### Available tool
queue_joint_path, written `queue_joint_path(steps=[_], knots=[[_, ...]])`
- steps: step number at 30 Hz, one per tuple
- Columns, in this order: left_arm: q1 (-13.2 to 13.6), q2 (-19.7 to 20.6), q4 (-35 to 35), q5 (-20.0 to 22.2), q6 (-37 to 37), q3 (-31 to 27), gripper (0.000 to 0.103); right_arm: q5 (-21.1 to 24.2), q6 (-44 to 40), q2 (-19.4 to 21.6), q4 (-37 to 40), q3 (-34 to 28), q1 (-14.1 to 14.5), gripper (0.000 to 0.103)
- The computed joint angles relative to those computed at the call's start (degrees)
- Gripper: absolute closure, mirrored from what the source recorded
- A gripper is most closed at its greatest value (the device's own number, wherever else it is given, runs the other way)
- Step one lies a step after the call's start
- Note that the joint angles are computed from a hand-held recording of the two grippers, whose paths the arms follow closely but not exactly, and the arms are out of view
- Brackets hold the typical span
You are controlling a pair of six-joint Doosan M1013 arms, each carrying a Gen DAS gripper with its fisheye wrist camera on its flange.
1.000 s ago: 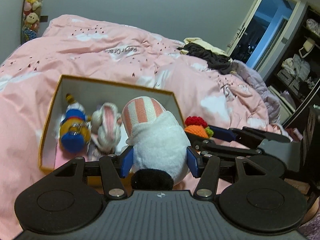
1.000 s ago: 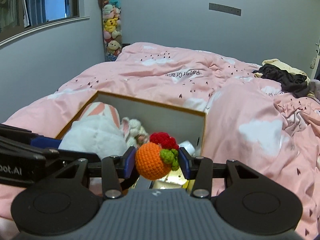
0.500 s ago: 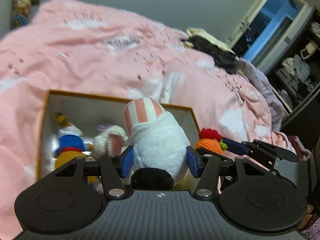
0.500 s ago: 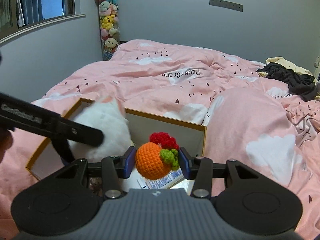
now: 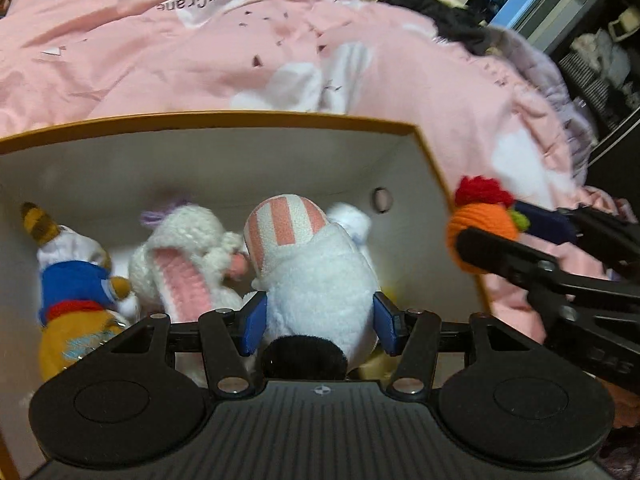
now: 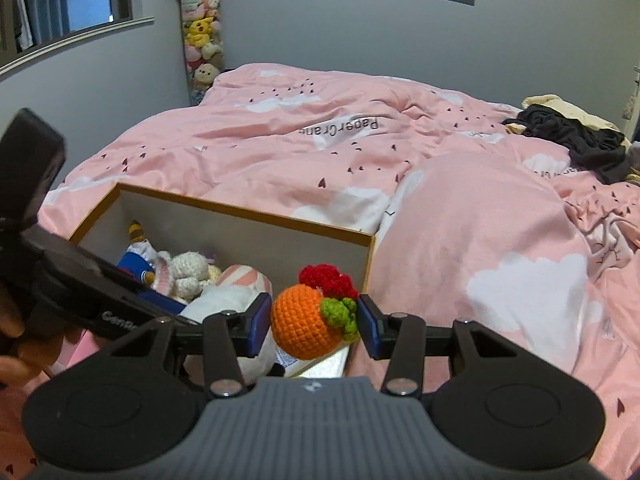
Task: Organize objects
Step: 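Lift the striped-hat plush and orange fruit over the box with both tools, then lower the striped-hat plush and orange fruit into the box and open both tools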
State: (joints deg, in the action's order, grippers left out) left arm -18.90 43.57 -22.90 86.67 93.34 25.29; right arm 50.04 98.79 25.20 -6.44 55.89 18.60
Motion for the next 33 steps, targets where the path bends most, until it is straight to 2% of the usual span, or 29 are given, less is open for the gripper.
queue_joint_path(steps=[3,7,16,21,25,27,29,31,33], knots=[[-0.05,0.86,2.03,1.41,0.75,-1.84,0.039,0.46,-2.06,0.54,0.94,-0.48,0.03,0.055],[-0.41,0.17,5.02,-0.64,2.47,-0.42,0.039,0.94,-4.16,1.12,1.27,-0.93,0.20,0.055],[-1.02,0.10,6.26,-1.31,5.55,0.68,0.034,1.99,-2.72,1.31,-0.37,-1.18,0.40,0.055],[-0.72,-1.75,6.18,-4.29,4.77,3.08,0.034,2.37,-3.50,1.65,0.88,-1.42,0.35,0.055],[-1.60,-5.02,10.69,-10.15,7.62,7.53,0.034,3.27,-5.98,2.26,3.18,-2.16,0.11,0.055],[-1.59,-5.13,11.03,-9.69,7.64,7.42,0.035,4.19,-7.80,2.73,5.07,-2.89,-0.11,0.055],[-1.42,-4.57,10.54,-7.85,7.62,6.46,0.043,5.61,-8.89,3.67,7.22,-4.42,-0.47,0.055],[-1.59,-3.58,11.90,-5.54,6.52,5.13,0.046,6.18,-9.26,4.53,6.76,-5.74,-0.40,0.055],[-1.36,-3.77,11.07,-6.43,5.83,5.90,0.046,6.79,-9.43,5.59,5.83,-7.40,-0.30,0.055]])
